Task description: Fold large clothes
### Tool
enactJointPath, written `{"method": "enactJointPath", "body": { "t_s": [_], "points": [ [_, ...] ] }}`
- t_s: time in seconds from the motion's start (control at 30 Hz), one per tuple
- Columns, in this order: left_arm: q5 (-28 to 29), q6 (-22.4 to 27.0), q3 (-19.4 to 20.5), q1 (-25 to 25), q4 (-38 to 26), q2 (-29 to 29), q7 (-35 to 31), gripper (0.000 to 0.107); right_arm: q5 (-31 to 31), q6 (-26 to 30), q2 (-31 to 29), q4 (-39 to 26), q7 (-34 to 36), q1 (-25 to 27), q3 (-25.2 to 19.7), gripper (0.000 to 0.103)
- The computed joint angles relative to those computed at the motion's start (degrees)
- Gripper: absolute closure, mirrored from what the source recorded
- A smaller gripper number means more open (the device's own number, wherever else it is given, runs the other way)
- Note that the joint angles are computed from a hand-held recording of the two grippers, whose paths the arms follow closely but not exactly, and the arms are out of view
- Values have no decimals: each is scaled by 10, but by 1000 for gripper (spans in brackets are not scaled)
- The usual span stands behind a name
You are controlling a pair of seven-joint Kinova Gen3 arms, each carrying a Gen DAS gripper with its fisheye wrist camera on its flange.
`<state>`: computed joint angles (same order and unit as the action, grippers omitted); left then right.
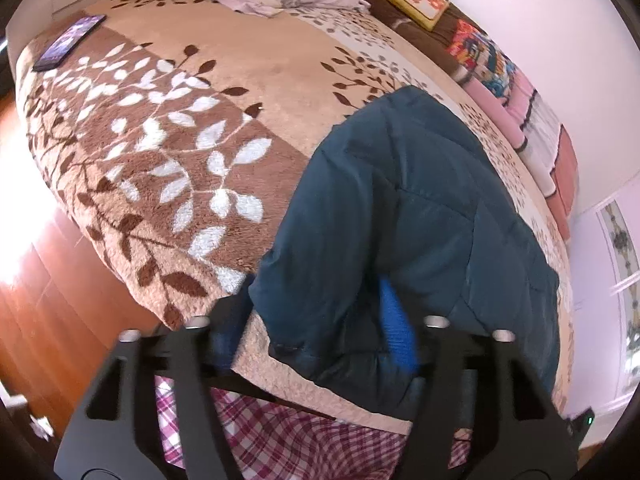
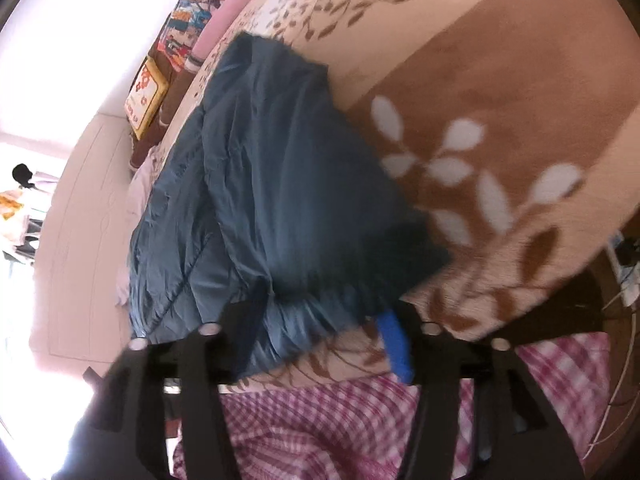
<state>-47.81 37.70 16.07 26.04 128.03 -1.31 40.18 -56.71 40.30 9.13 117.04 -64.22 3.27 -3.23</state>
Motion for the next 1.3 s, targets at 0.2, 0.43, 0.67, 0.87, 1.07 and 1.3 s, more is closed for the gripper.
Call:
{"method": "enactJointPath", "body": {
  "t_s": [0.2, 0.43, 0.67, 0.87, 1.07, 1.3],
  "points": [
    [-14, -34, -1, 4, -2, 20, 21, 33, 139, -80, -105, 30, -84, -44, 13, 45],
    [-51, 5, -17, 49, -21, 45, 42, 26, 196, -79, -104, -16, -63, -112, 8, 95],
    [-108, 34, -20, 83, -15, 60, 111, 25, 237, -52, -12, -129, -87, -179, -54, 96],
    [-138, 57, -20, 107, -13, 70, 142, 25, 324, -7, 86, -238, -141, -245, -84, 96],
    [-181, 62, -19, 122, -3, 83, 194, 23, 364, 58, 183, -312, -200, -251, -92, 100],
    [-195, 76, -23, 139, -8, 96, 199, 21, 371, 61, 195, -319, -220, -254, -87, 103]
  ]
}}
